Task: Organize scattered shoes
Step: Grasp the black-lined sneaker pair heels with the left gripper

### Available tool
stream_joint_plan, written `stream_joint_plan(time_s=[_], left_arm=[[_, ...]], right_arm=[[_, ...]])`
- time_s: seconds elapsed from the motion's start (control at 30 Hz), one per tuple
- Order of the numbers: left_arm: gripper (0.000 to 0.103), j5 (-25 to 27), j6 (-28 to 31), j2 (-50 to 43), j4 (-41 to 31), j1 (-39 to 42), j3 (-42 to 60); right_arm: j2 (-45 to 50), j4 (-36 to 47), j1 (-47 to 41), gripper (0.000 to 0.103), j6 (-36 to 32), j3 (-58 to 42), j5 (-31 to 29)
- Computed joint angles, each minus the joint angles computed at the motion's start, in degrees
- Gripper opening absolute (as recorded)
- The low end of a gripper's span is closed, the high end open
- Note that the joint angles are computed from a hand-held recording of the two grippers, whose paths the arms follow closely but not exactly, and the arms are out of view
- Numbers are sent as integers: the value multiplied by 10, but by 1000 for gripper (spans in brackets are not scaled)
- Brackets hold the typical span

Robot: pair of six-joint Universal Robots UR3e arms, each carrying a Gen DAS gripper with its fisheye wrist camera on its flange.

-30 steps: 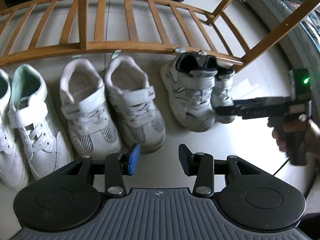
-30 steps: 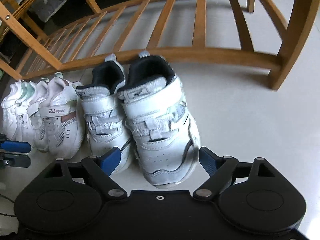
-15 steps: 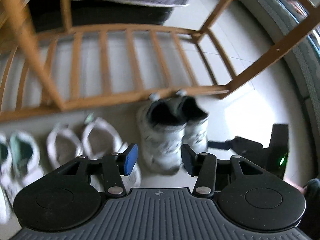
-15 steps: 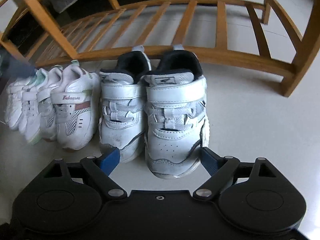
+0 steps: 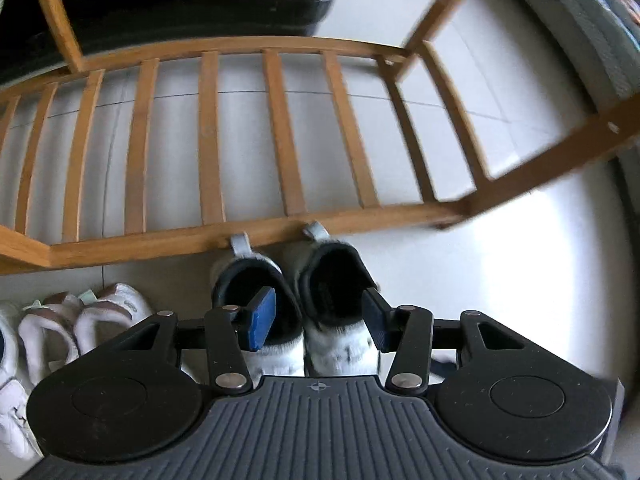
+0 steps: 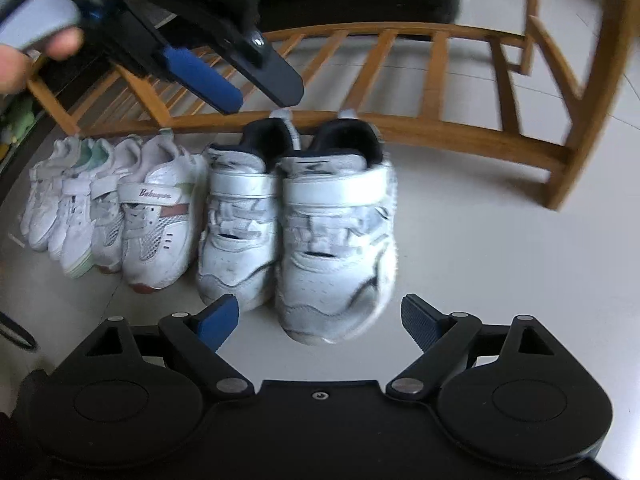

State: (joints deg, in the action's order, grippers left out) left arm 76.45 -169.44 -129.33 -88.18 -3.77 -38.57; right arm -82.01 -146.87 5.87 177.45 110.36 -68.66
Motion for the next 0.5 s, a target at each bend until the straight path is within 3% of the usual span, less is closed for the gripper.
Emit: stream_joint_plan(time_s=[0.27, 0.43, 0.5], left_arm=[[50, 8, -39, -21, 41, -13, -38], [50, 16, -53, -51, 42, -14, -24], [45, 18, -52, -58, 48, -14, -32]], right_arm=[[-150, 91, -78, 91, 2, 116, 40], [-150, 113, -71, 91, -12, 130, 37], [-148, 121, -69, 91, -10, 131, 44]])
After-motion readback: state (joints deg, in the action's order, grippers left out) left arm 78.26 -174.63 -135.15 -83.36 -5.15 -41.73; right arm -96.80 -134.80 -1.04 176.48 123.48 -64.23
